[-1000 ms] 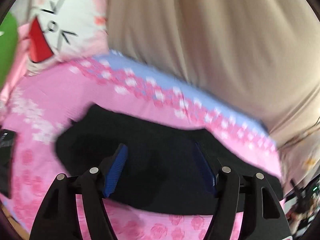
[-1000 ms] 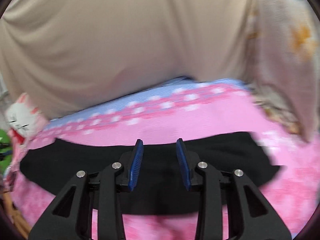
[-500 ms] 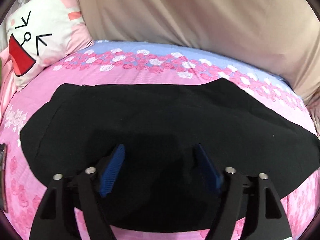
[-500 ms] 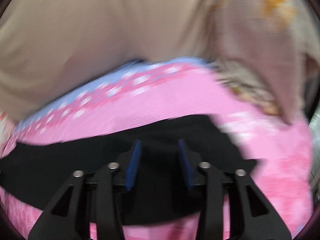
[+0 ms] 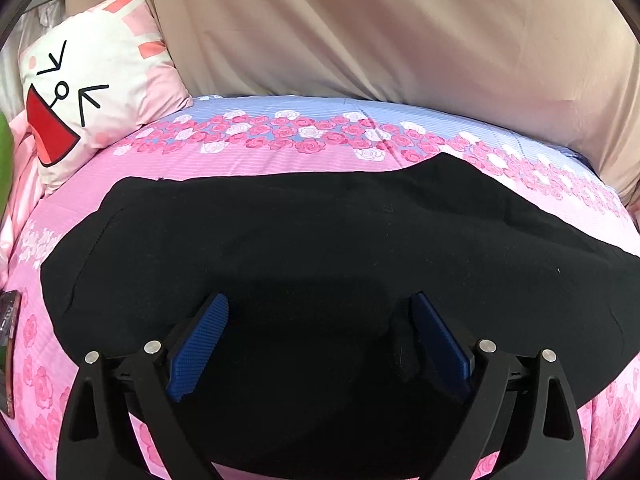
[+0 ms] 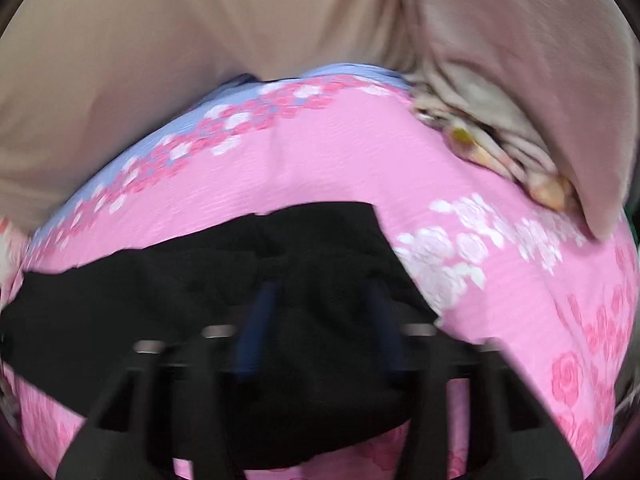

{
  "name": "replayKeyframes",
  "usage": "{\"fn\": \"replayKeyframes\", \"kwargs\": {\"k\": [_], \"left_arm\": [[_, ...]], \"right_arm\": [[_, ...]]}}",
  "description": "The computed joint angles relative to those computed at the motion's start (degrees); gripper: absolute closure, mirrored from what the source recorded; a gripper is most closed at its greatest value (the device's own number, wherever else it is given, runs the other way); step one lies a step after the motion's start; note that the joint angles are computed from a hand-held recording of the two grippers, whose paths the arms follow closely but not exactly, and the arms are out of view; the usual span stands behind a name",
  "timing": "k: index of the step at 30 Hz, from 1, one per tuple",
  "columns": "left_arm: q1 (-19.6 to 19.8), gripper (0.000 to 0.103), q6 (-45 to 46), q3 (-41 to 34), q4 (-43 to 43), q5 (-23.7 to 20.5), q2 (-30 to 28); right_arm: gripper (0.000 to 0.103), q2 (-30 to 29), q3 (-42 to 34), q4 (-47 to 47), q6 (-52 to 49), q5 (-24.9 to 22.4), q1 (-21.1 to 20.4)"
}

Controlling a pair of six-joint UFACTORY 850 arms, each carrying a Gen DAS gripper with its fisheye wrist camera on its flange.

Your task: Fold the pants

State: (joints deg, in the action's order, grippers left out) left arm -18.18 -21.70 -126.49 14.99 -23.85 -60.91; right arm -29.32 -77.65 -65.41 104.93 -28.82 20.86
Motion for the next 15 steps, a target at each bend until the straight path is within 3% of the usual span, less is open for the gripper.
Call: {"fn": "replayKeyframes", "kwargs": {"k": [2, 5, 10, 13, 15], "left_arm": [[-0.06, 0.012, -0.45, -0.27, 0.61, -0.27, -0.15], [-0.34, 0.011, -2.13, -0.74, 2.71, -0.91, -0.44], [-0.69, 0.011, -4.04, -1.41, 5.16, -1.75, -0.82], [-0.57, 0.011, -3.44, -0.95, 4.22, -1.21, -0.55], [-0.56, 0.011, -3.41, -0.97, 4.17, -1.18, -0.57]], "right_arm": [[0.097, 1.06, -1.93, -5.51, 0.00, -9.26, 3.40], [0.097, 3.66, -0.75, -17.18, 8.18, -15.09, 5.47], [0.091, -4.36, -3.57, -0.52, -4.72, -11.20, -1.22], [0.087, 1.11, -0.50, -7.74, 7.80, -14.68, 1.62], [0.087, 4.14, 1.76, -14.71, 15.01, -12.97, 3.40]]}}
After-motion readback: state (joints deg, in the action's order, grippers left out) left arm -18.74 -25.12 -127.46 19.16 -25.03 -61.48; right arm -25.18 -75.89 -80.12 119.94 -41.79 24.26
